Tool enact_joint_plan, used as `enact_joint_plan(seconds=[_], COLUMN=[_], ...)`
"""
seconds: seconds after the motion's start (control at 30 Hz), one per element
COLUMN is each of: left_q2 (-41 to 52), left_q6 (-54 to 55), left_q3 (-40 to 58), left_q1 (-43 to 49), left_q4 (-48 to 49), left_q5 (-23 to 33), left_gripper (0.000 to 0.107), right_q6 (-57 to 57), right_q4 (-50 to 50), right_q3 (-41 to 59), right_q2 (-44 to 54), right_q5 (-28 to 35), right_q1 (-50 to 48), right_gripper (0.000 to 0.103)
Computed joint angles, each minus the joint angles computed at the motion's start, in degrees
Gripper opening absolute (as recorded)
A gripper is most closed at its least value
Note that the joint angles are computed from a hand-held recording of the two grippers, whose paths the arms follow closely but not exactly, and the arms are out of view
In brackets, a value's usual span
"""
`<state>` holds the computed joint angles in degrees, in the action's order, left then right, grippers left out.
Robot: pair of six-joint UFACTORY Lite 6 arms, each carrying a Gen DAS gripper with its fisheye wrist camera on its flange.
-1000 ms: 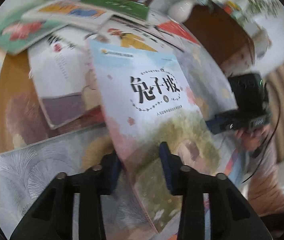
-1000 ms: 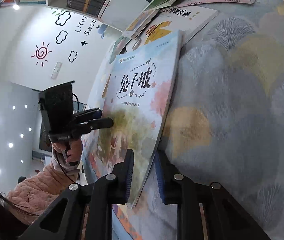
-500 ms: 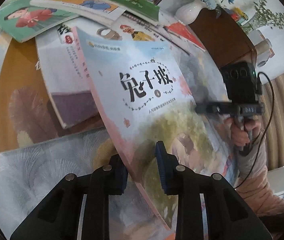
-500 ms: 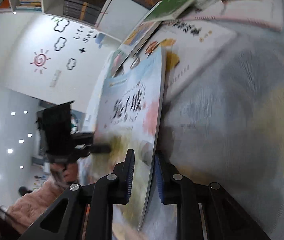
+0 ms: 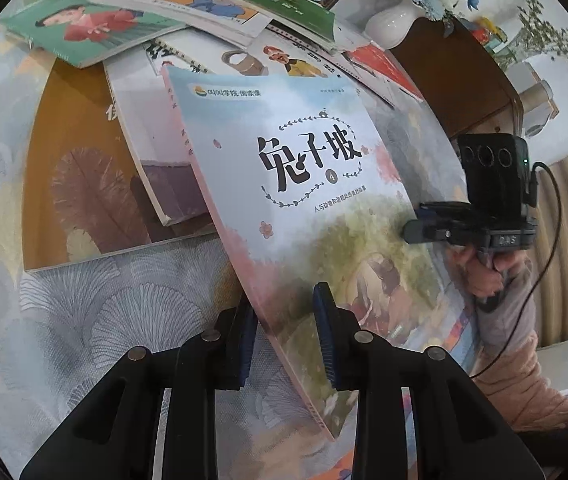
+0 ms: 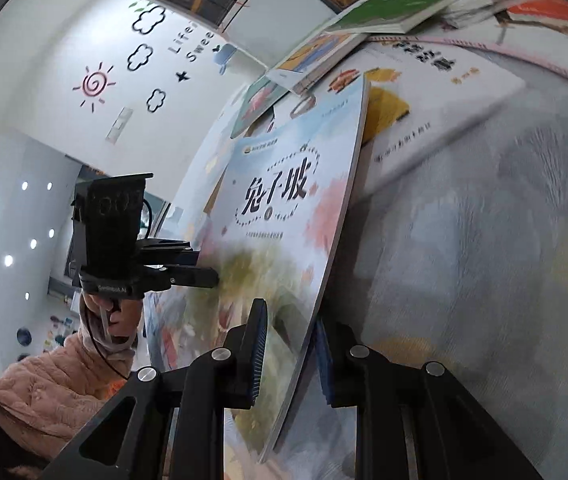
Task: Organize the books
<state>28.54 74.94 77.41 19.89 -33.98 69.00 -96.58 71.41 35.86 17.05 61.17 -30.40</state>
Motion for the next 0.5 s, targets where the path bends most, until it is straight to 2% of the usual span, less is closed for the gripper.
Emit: enact_joint_plan(seconds=[0.17,0.37,0.5], left_q2=[-0.1,-0.3,-2.0], left_q6=[-0.5,-2.0,-3.0], left_q3=[-0.1,-0.1,-1.6], left_q1=[-0.4,-0.1,-0.6], left_q4=[-0.8,-1.2,-0.9], left_q5=[-0.5,-0.4,-1.4], left_gripper=[0.028,0.027,0.027], right_q6=[1.2,3.9,7.0], right_q4=[2.5,7.0,9.0], right_q3=[-4.9,-9.9,-12.9], right_q2=[-4.4,-10.2,-16.4], right_q5=[-1.0,-3.8,-6.9], right_q1=[2.6,5.3,8.5], right_gripper=[0.021,0.012,0.011])
